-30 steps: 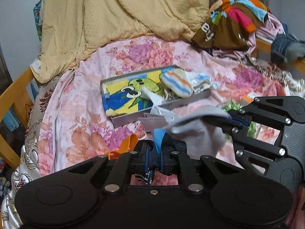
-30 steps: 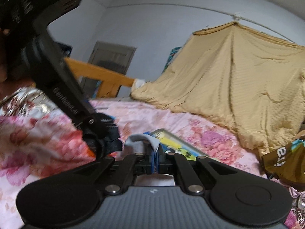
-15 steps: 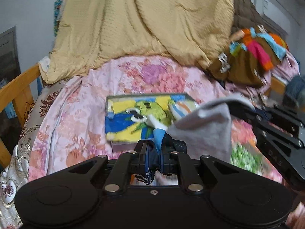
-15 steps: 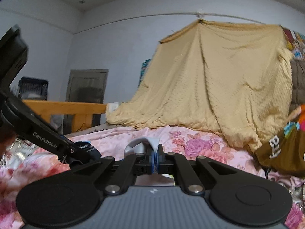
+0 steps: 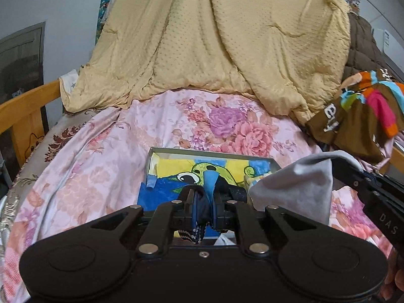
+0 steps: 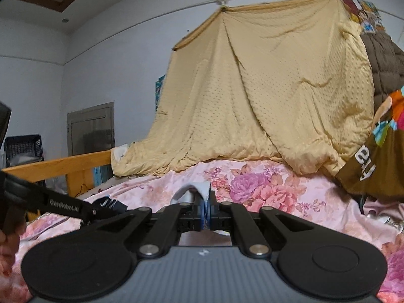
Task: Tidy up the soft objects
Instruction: 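Carry the striped sock and grey cloth with both tools over the tray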
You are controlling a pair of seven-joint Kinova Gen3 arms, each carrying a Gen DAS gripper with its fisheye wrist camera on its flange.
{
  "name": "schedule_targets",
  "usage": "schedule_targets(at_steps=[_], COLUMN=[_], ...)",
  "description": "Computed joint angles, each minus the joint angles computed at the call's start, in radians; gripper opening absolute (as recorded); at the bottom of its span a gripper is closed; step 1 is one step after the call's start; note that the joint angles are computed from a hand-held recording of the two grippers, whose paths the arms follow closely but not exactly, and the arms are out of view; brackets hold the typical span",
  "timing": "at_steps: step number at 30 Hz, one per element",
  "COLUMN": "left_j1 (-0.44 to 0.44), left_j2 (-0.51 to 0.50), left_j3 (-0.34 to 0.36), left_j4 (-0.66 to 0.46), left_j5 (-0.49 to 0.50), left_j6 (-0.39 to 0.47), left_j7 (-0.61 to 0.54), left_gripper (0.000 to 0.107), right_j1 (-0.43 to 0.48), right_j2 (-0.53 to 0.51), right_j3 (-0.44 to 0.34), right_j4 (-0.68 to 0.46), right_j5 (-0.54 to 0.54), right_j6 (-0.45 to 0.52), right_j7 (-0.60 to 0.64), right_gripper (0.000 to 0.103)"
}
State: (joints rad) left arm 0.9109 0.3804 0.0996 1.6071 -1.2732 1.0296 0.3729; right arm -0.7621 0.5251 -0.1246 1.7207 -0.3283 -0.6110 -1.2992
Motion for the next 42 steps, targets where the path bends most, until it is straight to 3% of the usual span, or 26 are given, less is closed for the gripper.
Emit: schedule_targets(at_steps=[14, 24, 42], left_j1=[-0.067, -0.079, -0.081], left_j2=[0.116, 0.172, 0.211], left_j3=[-0.092, -0.151, -0.207], left_j4=[-0.066, -0.105, -0.127], left_j5=[-0.023, 0.041, 0.130], left_j6=[-0.130, -0.182, -0.257], left_j7=[0.043, 0.064, 0.028], left_gripper=[0.011, 0.012, 0.012], right_j1=[0.049, 0.087, 0.062], right_j2=[0.147, 0.202, 0.252], right_j3=[-0.006, -0.037, -0.004], right_j4=[-0.208, -0.274, -0.371], right_j5=[0.052, 0.160, 0.173], right_j6=[0.096, 0.135, 0.274], right_j7=[-0.132, -0.284, -0.360], right_gripper=[0.002, 0.002, 0.002])
